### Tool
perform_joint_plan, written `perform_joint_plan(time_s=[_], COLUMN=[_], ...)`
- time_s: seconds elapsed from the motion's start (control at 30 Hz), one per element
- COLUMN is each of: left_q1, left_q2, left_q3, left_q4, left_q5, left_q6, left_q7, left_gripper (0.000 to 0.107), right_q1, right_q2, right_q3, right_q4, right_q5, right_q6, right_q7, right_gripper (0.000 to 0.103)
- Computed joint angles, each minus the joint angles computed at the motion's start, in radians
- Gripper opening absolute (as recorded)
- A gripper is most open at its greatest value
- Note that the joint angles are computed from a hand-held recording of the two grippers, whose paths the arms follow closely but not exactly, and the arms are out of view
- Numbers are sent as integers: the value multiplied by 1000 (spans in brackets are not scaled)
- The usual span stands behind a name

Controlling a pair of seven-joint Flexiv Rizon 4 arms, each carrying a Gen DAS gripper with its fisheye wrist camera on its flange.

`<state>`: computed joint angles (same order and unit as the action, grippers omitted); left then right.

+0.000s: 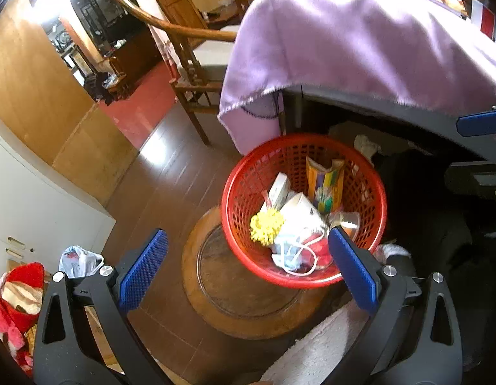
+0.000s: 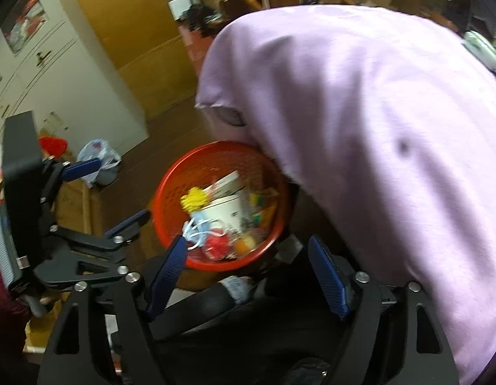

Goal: Collect trash

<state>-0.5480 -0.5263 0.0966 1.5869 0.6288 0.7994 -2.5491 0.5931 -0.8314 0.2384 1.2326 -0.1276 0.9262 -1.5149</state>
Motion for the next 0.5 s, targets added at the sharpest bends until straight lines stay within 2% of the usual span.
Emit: perform_joint_plan(time_s=[0.17,0.5], left_q1=[1,12], left_q2=[-6,-11], left_q3=[2,8], left_q4=[-10,3], left_q5=[2,-28], left_q6=[5,33], left_q7=[-30,-47], left_gripper=[96,96], right_q1=[23,20], right_q2=[17,12], right_q3=[-38,-24], right_q4=[58,64], right_q5=[-50,-75], right_q6=[57,28], right_q7=[24,21], right_gripper=[84,85])
